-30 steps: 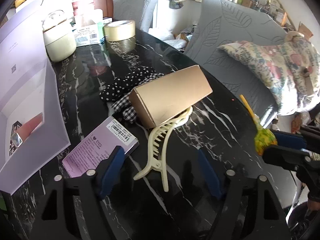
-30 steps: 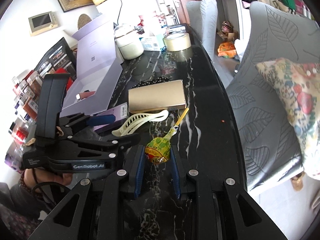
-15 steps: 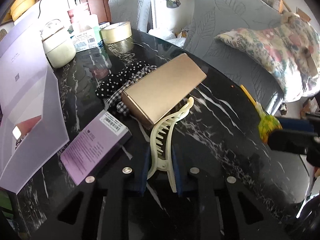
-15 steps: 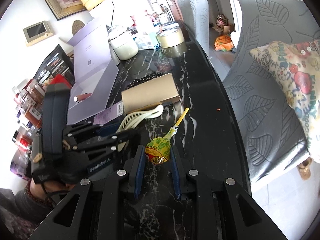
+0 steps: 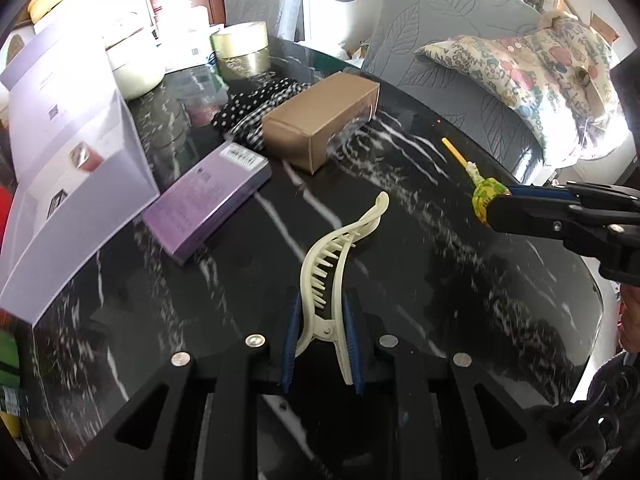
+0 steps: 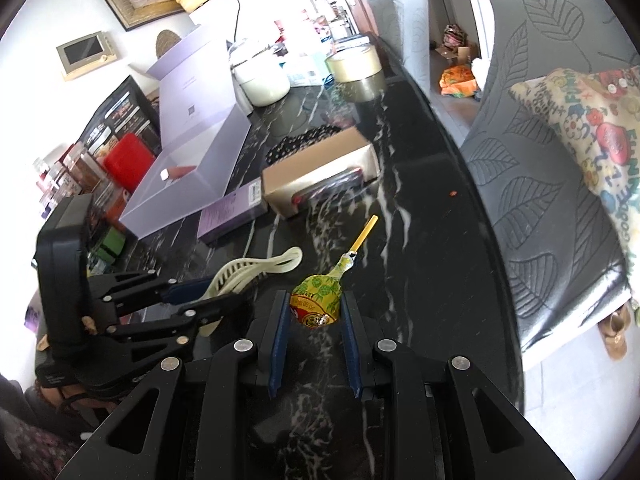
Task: Organize rigid objects
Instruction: 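Move the left gripper onto the cream claw hair clip while the right holds the lollipop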
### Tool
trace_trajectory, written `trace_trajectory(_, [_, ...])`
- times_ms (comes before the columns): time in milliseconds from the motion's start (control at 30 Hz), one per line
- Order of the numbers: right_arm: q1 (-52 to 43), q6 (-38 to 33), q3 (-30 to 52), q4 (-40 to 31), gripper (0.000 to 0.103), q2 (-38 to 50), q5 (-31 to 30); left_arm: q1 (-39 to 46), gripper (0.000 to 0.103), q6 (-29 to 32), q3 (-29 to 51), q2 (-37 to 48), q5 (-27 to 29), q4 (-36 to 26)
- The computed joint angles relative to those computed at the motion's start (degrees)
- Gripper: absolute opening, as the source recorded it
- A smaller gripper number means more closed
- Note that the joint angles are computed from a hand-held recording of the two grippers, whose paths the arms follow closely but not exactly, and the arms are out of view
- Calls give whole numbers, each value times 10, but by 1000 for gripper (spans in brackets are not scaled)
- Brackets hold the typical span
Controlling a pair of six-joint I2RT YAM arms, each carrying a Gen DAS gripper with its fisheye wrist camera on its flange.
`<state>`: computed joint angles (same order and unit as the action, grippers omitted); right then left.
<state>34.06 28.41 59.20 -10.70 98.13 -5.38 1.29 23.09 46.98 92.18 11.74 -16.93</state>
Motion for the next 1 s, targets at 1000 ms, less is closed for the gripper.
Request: trace_trajectory(1000, [36, 10, 29, -10, 25, 37, -2, 47, 21, 3, -4, -3, 69, 12])
